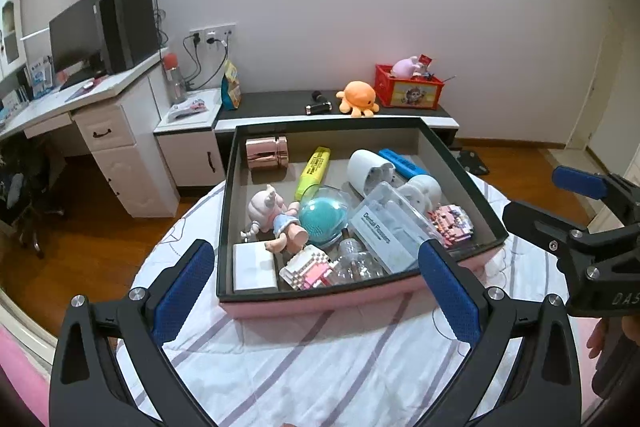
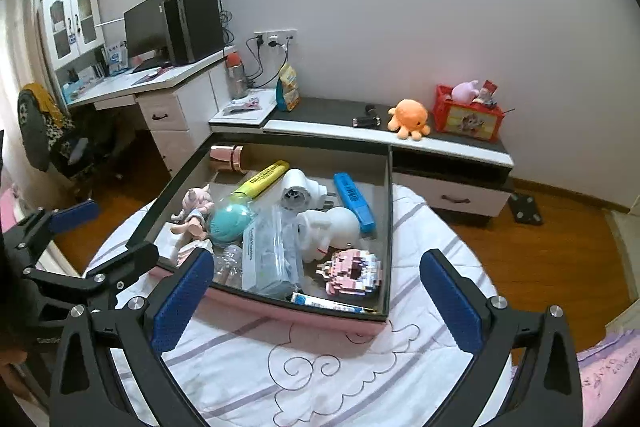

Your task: Organize rigid objects

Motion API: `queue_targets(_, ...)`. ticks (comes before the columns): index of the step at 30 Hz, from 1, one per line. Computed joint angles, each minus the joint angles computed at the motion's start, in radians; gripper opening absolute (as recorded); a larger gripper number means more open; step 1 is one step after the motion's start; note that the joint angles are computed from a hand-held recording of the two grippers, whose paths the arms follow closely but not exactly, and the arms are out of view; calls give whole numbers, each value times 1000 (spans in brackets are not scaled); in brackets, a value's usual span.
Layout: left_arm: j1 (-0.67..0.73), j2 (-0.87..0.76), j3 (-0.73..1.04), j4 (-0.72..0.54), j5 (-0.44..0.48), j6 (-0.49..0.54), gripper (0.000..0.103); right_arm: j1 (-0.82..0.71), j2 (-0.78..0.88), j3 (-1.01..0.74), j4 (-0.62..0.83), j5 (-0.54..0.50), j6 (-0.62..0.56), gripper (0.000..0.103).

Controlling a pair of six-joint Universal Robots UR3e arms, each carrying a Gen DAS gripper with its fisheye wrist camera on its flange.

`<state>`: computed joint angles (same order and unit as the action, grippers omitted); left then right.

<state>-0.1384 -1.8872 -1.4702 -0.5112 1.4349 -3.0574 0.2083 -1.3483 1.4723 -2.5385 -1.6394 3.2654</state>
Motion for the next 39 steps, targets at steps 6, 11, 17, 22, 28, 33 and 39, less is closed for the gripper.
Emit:
queue_targets(6, -25, 50, -56, 55, 58, -4, 103, 28, -58, 69, -38, -41, 22, 103)
queue_targets(11, -31, 156, -175, 149, 83, -9, 103, 69, -128, 144, -95, -103, 40, 103)
queue_targets(17, -34, 359, -365, 268, 93, -7, 103, 187, -212, 205, -145, -229, 57, 103)
queue_targets(22, -42, 555, -495, 312, 112, 6, 103, 330, -283, 252, -209, -388, 79, 103)
queue_targets(28, -68, 742, -591, 337, 153, 10, 103, 495, -327, 278, -265, -574, 123, 103)
queue_targets(33, -122, 834, -623, 336, 231, 26, 103, 603, -322, 274, -292, -696, 139, 103)
queue_targets(39, -92, 946, -631, 275, 196, 16, 103, 680, -311, 245, -309, -771, 136, 103)
